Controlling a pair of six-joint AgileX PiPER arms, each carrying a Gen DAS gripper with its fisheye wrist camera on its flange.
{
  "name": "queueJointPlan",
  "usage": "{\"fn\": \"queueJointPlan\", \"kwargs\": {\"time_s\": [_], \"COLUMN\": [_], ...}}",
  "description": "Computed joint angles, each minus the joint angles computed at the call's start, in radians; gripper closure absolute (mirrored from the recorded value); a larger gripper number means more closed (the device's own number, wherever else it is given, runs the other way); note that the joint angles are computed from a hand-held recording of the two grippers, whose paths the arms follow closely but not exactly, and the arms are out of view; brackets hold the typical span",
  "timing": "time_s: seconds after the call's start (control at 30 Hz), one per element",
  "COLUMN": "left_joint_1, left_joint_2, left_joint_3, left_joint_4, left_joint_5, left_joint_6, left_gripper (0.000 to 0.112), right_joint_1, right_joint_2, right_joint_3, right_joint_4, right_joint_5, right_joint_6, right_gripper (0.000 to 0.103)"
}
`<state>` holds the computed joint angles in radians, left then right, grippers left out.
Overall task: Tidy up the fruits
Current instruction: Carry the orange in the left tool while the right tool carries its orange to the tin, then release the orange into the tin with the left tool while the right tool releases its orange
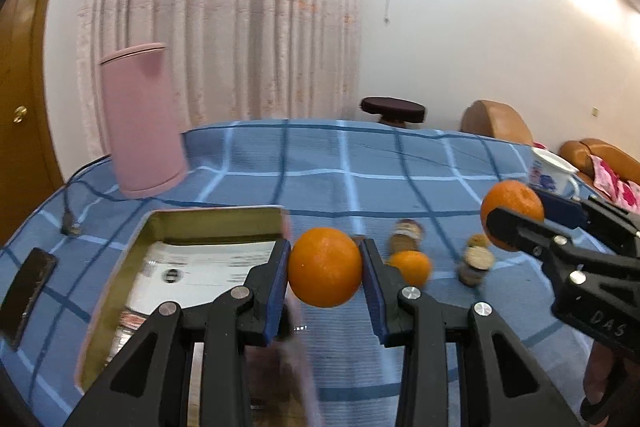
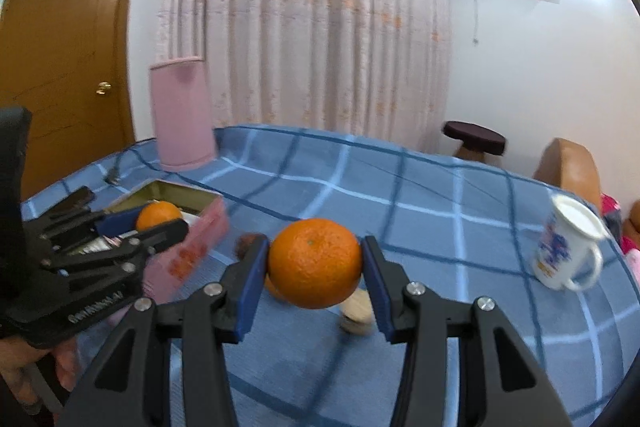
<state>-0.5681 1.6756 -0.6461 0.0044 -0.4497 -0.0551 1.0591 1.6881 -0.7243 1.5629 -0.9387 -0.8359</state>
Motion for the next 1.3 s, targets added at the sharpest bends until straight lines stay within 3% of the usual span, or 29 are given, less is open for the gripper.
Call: {"fn": "queueJointPlan", "kwargs": {"time_s": [0.23,0.53,0.93,1.1,1.2,1.3], "left_joint_1": [0.181,0.304,0.363,0.367,0.371,0.352], "left_joint_2": [0.018,0.067,0.111,0.115,0.106,0.084], "left_joint_3": [-0.042,-0.068,-0.107,-0.108,-0.1,-0.084], "left_joint_4": [0.146,0.342,0.535,0.505,0.528,0.433], "left_joint_5": [0.054,0.076,0.094,0.115,0.12,0.136], "left_joint_6": [-0.128,-0.288,-0.453,-0.419,-0.459,-0.375], "left_gripper": [0.075,0.075,0.075,0.075,0.074,0.071], "right_joint_1": [-0.062,-0.146,-0.193,-0.212,-0.214,-0.204], "right_joint_2": [0.127,0.299,0.399,0.421,0.412,0.377], "right_joint_3": [-0.231,-0.442,-0.563,-0.592,-0.579,-0.523], "right_joint_4": [-0.057,-0.039,0.096,0.145,0.105,-0.013], "right_joint_5": [0.147,0.349,0.446,0.496,0.51,0.487], "right_joint_6": [-0.145,-0.24,-0.393,-0.456,-0.408,-0.269], "right_gripper": [0.053,0.053,0.053,0.051,0.05,0.037]}}
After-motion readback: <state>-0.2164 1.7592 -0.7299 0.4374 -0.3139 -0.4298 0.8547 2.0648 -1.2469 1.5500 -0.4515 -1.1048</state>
